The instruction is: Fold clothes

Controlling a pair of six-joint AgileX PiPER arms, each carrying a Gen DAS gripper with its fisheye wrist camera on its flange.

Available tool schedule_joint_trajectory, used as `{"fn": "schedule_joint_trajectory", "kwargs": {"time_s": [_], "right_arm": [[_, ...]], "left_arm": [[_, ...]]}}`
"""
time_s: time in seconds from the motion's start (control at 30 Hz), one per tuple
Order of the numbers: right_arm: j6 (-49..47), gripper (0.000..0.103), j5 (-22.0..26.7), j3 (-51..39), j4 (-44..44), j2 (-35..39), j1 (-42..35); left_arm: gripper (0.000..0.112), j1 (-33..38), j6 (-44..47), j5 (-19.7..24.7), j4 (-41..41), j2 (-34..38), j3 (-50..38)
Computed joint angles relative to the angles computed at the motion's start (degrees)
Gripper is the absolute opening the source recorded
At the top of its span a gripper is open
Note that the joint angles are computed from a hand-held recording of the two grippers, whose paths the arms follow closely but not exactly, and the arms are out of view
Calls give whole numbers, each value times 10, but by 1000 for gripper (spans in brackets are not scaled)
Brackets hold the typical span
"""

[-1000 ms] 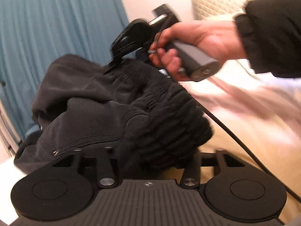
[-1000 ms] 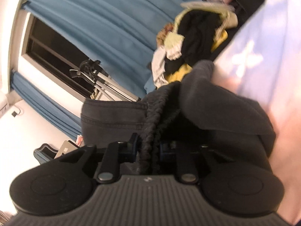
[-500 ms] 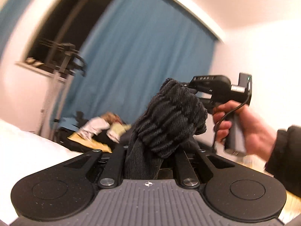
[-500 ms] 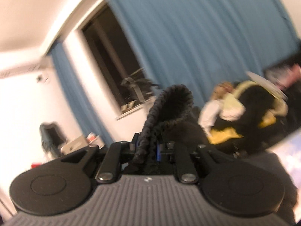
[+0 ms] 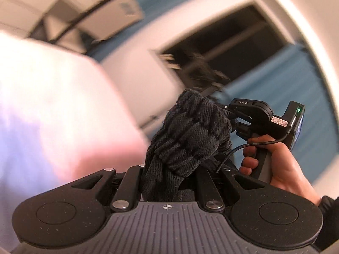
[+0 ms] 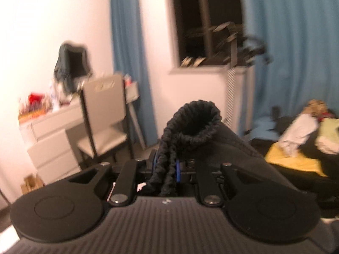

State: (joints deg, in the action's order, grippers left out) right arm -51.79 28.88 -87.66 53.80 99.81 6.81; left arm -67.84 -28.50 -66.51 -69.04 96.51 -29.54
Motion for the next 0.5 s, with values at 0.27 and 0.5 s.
{"fn": "schedule_joint_trajectory", "kwargs": {"time_s": [0.27, 0.5], "right_arm": [[195, 18, 9, -211, -209, 289, 124], [82, 45, 50, -207, -58, 299, 87]], "left_arm": [[15, 139, -230, 81, 119, 82, 71], [21, 124, -264, 52, 113, 108, 81]]}}
